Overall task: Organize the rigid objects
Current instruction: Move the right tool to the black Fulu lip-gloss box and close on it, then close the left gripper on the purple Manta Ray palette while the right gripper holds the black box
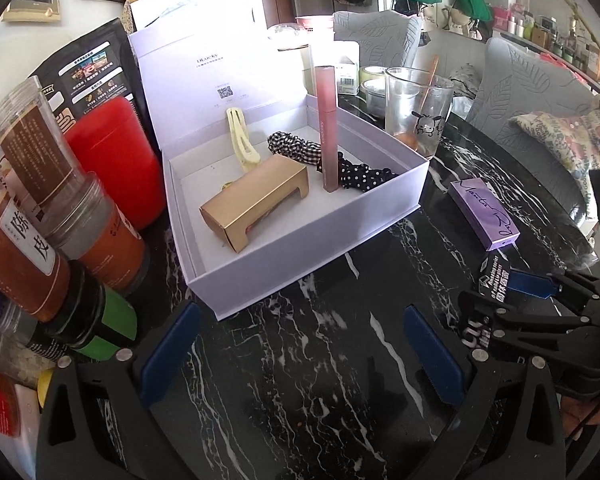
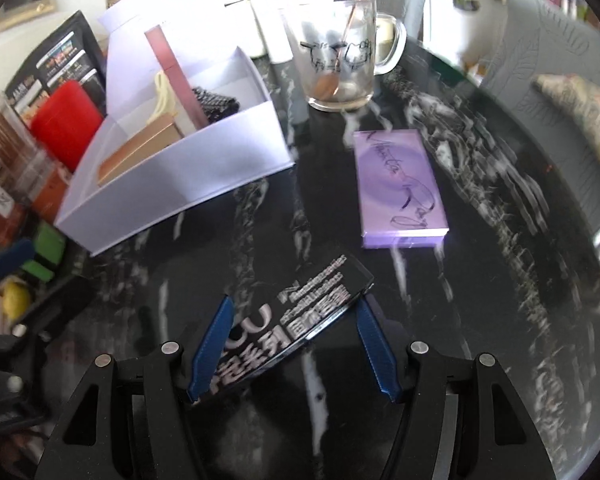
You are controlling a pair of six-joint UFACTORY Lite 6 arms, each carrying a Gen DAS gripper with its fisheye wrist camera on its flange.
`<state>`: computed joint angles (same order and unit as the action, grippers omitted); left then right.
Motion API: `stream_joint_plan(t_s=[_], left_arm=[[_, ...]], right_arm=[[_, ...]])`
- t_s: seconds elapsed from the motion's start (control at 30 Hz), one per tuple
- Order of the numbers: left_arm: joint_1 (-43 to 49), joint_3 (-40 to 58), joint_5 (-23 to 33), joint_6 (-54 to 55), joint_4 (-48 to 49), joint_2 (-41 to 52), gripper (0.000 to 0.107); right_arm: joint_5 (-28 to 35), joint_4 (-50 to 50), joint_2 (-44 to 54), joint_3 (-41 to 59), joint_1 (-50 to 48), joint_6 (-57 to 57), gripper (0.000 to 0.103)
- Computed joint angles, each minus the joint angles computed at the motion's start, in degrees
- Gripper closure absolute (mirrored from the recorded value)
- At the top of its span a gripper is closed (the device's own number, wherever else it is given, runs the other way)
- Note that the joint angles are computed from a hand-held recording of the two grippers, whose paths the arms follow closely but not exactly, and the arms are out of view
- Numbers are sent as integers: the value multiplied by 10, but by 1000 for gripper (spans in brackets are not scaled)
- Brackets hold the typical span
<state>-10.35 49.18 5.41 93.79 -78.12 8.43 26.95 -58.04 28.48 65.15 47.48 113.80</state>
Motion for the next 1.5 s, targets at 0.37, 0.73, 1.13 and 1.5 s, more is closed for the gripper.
stream_joint_plan(t_s=[0.37, 0.73, 1.13, 1.5], left_arm=[[-69, 47, 7, -110, 90, 43, 4], [-189, 181, 30, -392, 374, 142, 4], [-243, 419, 125, -465, 499, 300, 4], [-260, 724, 256, -552, 598, 523, 4]], right_arm=[[-3, -80, -99, -133, 3, 75, 65], [-25, -132, -250, -302, -29, 110, 66], [-85, -172, -350, -390, -117, 90, 66], [-97, -194, -366, -406, -141, 99, 66]])
